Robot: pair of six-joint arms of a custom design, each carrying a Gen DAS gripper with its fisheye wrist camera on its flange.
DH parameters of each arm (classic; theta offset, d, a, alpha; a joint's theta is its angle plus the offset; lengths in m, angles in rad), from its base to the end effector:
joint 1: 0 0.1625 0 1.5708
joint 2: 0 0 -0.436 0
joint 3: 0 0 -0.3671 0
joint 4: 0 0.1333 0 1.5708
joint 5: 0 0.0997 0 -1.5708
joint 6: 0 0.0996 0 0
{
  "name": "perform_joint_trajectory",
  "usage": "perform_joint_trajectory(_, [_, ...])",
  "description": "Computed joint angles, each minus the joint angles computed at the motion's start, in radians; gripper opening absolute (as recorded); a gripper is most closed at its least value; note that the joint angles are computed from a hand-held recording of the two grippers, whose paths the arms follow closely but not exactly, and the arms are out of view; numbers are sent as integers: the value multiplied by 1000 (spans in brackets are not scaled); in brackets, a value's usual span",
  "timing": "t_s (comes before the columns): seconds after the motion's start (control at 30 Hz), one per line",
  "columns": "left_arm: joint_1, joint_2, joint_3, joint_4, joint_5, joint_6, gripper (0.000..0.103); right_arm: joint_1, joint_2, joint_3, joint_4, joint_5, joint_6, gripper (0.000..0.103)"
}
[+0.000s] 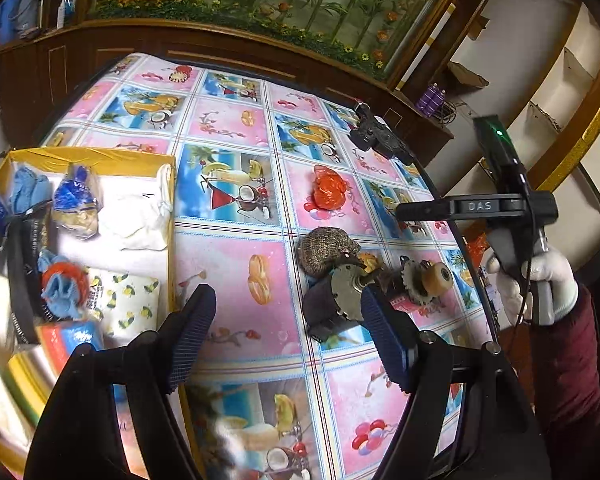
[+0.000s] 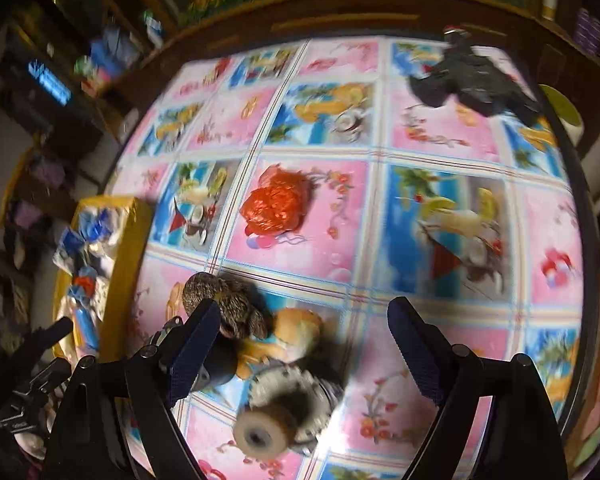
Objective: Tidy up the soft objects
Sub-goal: 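Grasp the brown spiky ball with right gripper while left gripper moves toward red plastic bag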
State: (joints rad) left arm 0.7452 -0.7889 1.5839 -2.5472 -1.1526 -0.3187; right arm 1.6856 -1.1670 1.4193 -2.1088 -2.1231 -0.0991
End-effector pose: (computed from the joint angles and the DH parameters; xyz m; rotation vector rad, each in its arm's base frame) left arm -0.3810 -0.5880 0.1383 0.6584 2.7604 -0.5429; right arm 0.1546 -0.6328 0.4185 0.1700 -2.5645 0.3750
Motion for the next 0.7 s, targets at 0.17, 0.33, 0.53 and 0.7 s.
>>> perform_joint_trajectory(0.17, [41, 22, -52, 30, -13, 16, 74, 37, 161, -185, 255, -73, -41, 82])
perform_joint_trajectory(0.33, [80, 38, -90, 29, -47, -3, 74, 24, 254, -294, 345, -27, -28, 82])
perform_joint_trajectory(0.53, [89, 62, -126, 65, -53, 1, 74, -21, 286, -315, 394, 100, -36, 70])
perform_joint_trajectory(0.7, [86, 95, -166, 102, -74, 4, 74, -29, 241, -231, 264, 106, -71, 56])
